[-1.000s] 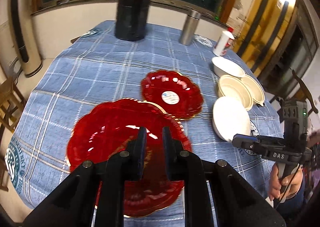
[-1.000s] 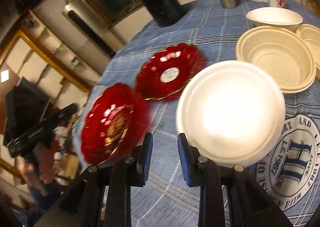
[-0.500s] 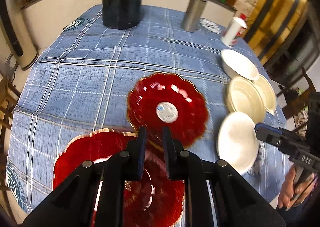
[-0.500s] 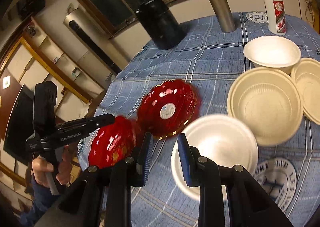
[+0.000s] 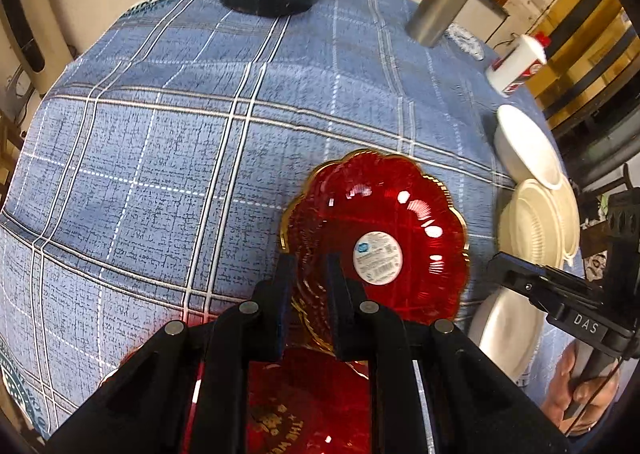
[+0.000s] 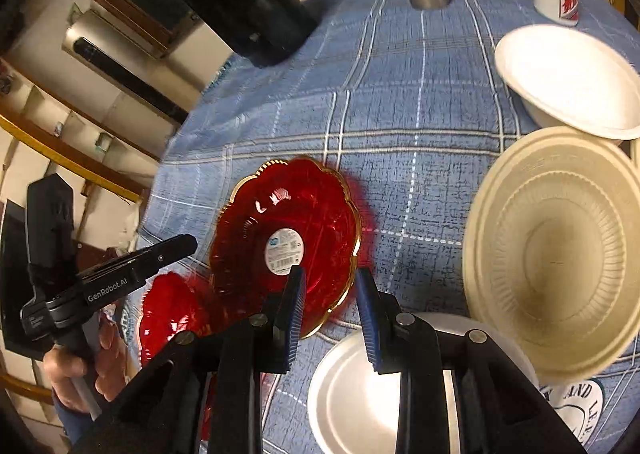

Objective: Organize plates and bowls
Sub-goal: 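Grasp the red plate with the white sticker using the left gripper, then carry the stickered red plate onto the other red plate with the left gripper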

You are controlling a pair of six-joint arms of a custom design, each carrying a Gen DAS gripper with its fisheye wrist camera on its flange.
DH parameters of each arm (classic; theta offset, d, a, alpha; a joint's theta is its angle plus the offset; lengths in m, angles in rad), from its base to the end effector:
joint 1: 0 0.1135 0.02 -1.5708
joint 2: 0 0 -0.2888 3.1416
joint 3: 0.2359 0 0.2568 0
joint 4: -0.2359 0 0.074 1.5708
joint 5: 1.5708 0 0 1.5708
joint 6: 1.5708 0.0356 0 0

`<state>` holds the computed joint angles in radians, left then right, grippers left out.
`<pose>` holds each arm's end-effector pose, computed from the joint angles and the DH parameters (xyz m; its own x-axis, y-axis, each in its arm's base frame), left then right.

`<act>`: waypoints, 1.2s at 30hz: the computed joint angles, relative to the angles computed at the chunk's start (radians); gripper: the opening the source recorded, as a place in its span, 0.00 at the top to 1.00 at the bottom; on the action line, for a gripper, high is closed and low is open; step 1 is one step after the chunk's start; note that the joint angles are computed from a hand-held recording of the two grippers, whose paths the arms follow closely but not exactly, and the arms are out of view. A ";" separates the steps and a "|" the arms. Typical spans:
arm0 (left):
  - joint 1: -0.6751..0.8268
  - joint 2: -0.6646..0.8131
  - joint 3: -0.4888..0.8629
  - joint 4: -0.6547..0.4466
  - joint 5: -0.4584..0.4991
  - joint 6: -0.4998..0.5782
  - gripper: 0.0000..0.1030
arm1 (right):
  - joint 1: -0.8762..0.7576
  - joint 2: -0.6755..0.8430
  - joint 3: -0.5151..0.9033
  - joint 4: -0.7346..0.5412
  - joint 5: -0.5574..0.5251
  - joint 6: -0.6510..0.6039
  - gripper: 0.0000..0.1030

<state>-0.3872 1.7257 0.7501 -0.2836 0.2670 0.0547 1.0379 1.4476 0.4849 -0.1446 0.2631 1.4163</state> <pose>0.2626 -0.1172 0.1226 -0.8560 0.4060 -0.3199 0.4867 0.8417 -0.2340 0.1222 0.1890 0.1325 -0.8333 0.4651 -0.2987 0.3301 0.8522 0.4060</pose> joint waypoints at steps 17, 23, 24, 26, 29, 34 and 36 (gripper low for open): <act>-0.041 0.118 0.014 0.081 -0.048 -0.006 0.87 | -0.091 0.154 0.036 0.043 -0.113 -0.081 0.93; -0.051 0.033 -0.036 0.112 -0.056 0.000 0.87 | -0.051 0.121 0.021 0.043 -0.045 -0.038 0.93; -0.055 0.015 -0.043 0.114 -0.063 -0.002 0.87 | -0.048 0.110 0.022 0.034 -0.034 -0.035 0.93; -0.065 -0.023 -0.055 0.118 -0.078 -0.004 0.87 | -0.030 0.082 0.033 -0.003 -0.002 -0.027 0.93; -0.071 -0.067 -0.066 0.113 -0.084 -0.005 0.86 | 0.008 0.021 0.054 -0.087 0.053 -0.005 0.93; -0.060 -0.123 -0.083 0.100 -0.058 -0.008 0.86 | 0.063 -0.053 0.083 -0.181 0.113 0.023 0.93; -0.036 -0.157 -0.100 0.091 -0.031 0.002 0.86 | 0.092 -0.067 0.090 -0.197 0.131 0.042 0.93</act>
<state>-0.4232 1.5688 0.6501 -0.1927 0.2359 0.0565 1.1300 1.3807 0.5748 -0.3416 0.3937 1.4579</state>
